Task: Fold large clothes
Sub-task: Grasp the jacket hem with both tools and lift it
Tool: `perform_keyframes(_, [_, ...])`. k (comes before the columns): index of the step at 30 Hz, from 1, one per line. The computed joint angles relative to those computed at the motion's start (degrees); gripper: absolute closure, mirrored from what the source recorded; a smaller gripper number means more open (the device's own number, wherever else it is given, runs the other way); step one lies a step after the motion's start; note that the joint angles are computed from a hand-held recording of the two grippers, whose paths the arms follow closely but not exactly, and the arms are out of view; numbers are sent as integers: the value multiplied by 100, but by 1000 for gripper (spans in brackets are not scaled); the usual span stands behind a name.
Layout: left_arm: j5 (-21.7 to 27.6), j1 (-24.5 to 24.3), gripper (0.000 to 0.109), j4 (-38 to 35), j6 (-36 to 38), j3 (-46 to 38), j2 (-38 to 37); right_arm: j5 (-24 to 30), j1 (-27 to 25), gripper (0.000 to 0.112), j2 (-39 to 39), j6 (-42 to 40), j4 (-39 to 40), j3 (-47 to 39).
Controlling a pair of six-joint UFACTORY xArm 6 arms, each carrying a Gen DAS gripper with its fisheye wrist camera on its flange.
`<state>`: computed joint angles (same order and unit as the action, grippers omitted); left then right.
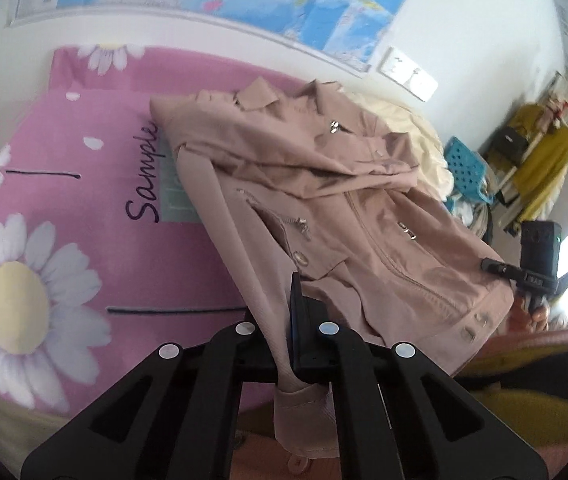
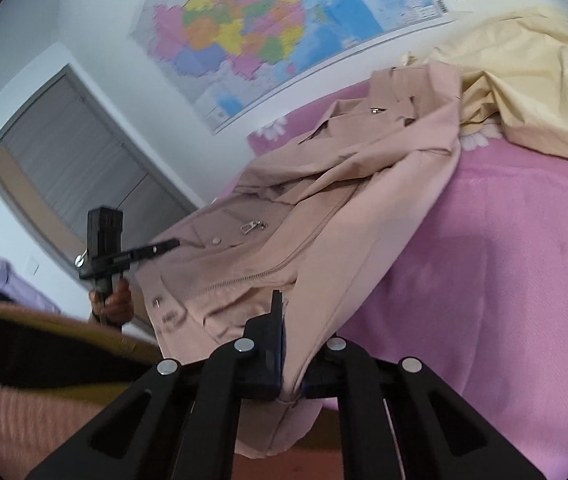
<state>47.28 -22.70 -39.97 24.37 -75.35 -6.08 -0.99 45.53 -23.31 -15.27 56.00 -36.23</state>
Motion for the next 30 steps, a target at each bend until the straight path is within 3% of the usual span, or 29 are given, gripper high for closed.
perform_keyframes(2, [-7, 24, 105, -43, 194, 213, -195, 194, -85, 105, -123, 542, -527, 158])
perform_keyframes(5, [132, -15, 103, 245, 88, 235, -91, 488, -188, 99, 56, 471, -404, 60])
perform_keyframes(10, [458, 128, 99, 105, -76, 146, 251, 830, -331, 70, 385, 33, 474, -77])
perform_keyframes(12, [575, 173, 89, 49, -71, 139, 302, 874, -330, 60, 369, 148, 479, 2])
perform_keyframes(14, [649, 135, 80, 152, -90, 169, 312, 967, -311, 57, 339, -47, 820, 41])
perform_keyframes(17, [772, 56, 58, 149, -16, 180, 345, 985, -245, 47, 327, -90, 885, 67])
perform_keyframes(19, [817, 16, 51, 37, 61, 182, 372, 1039, -201, 39, 382, -576, 1392, -22])
perform_keyframes(23, [854, -30, 49, -13, 72, 185, 395, 1094, -120, 42, 422, -1264, 2147, -158])
perform_keyframes(25, [783, -74, 64, 102, 3, 197, 372, 1072, -116, 60, 442, -993, 1853, -168])
perform_keyframes(26, [624, -125, 89, 330, -171, 223, 343, 1041, -124, 75, 471, -982, 1861, -203])
perform_keyframes(27, [514, -157, 101, 521, -355, 218, 338, 977, -117, 88, 446, -1177, 2108, -220])
perform_keyframes(30, [447, -123, 105, 430, -368, 202, 304, 814, -50, 97, 421, -1849, 2788, -264])
